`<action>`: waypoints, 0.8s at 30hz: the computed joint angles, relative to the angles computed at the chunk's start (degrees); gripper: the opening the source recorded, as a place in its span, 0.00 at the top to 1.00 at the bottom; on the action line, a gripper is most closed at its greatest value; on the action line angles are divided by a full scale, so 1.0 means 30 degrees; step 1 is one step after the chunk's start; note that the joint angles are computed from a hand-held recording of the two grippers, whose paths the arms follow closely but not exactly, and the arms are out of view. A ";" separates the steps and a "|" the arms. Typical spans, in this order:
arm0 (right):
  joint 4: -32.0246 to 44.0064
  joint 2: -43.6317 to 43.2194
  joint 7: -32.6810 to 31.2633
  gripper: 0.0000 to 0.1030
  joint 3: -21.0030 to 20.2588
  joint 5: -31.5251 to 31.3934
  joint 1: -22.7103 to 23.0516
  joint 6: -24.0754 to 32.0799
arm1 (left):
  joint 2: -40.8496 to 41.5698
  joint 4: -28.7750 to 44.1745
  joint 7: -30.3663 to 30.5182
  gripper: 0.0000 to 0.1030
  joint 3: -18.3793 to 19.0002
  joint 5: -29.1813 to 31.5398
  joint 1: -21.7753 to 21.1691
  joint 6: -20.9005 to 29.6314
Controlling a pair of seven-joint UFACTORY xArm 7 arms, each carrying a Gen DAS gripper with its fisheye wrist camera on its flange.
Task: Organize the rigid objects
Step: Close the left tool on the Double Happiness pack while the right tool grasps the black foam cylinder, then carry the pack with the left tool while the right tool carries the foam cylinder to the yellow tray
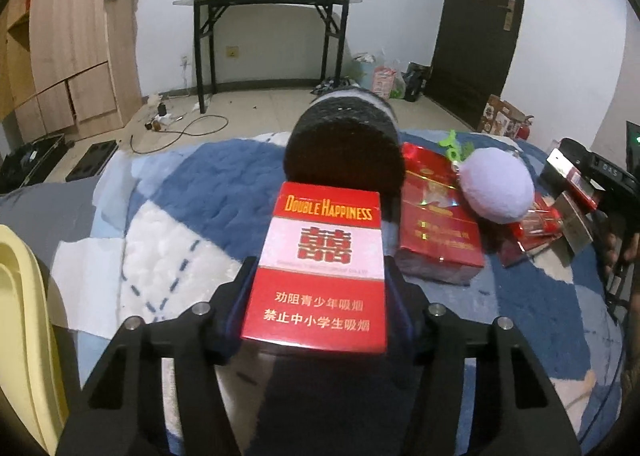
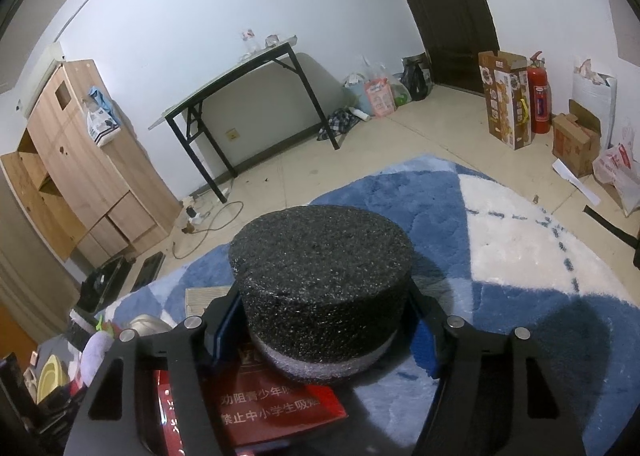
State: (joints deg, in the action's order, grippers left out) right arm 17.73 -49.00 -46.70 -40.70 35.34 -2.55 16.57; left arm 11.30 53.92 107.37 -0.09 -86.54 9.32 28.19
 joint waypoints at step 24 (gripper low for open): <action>-0.1958 -0.3509 0.1083 0.35 0.2816 -0.2347 -0.3012 -0.0552 | -0.1001 0.0270 -0.3678 0.45 0.0569 0.3490 0.1114 -0.0573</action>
